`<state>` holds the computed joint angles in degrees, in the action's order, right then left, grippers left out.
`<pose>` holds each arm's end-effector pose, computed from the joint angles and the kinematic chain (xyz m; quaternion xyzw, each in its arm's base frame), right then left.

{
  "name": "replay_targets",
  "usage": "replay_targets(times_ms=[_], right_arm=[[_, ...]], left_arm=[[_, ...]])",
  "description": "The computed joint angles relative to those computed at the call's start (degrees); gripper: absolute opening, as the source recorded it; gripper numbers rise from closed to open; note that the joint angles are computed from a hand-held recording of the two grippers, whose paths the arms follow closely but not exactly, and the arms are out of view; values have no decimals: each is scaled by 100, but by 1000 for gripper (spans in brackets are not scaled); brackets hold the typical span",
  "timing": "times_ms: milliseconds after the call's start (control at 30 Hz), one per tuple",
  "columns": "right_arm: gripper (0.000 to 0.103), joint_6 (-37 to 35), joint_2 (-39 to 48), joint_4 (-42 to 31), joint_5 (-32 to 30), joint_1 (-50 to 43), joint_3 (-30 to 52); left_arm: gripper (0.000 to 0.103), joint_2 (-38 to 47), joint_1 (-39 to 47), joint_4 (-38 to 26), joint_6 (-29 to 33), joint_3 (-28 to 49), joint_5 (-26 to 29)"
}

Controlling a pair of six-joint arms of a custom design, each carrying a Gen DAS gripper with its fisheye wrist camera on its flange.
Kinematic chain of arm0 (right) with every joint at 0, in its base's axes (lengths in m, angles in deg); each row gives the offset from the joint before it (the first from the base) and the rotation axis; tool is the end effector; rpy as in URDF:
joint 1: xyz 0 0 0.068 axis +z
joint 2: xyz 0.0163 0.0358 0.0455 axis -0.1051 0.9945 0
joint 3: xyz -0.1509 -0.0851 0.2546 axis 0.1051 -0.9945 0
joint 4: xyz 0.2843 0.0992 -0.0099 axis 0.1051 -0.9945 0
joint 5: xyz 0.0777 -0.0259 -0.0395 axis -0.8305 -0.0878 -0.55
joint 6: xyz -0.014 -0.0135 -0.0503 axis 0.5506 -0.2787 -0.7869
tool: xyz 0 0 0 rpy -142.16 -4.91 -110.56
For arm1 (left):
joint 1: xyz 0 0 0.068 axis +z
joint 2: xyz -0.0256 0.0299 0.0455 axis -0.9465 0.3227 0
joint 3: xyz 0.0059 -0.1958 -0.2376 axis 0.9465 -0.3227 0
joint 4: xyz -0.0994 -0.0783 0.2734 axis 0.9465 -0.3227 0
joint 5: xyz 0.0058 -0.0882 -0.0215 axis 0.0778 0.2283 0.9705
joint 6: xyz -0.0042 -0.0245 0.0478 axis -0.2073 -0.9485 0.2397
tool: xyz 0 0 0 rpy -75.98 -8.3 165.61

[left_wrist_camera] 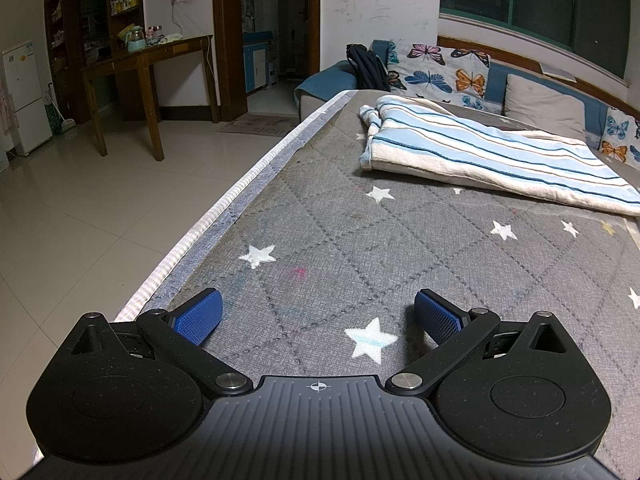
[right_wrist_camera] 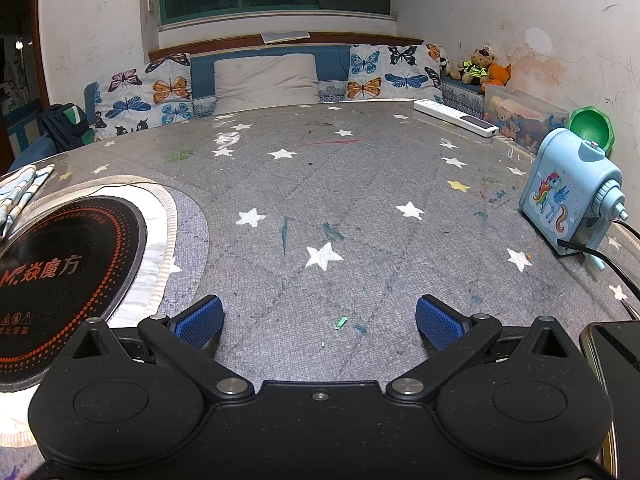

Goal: Fold clothes

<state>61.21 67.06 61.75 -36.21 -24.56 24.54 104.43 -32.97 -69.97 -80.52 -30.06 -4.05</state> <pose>0.4657 -0.1454 0.0881 0.0036 0.8894 0.0184 0.4568 0.1510 0.1170 0.1665 -0.2678 0.8595 0.1346 0.4141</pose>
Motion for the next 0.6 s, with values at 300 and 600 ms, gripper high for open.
replay_targets(times_ms=[300, 600], right_arm=[[103, -8, -1, -15, -30, -27, 9], [103, -13, 3, -3, 2, -5, 2]], left_arm=[[103, 2, -4, 0, 1, 1, -5], [103, 23, -23, 18, -9, 3, -23]])
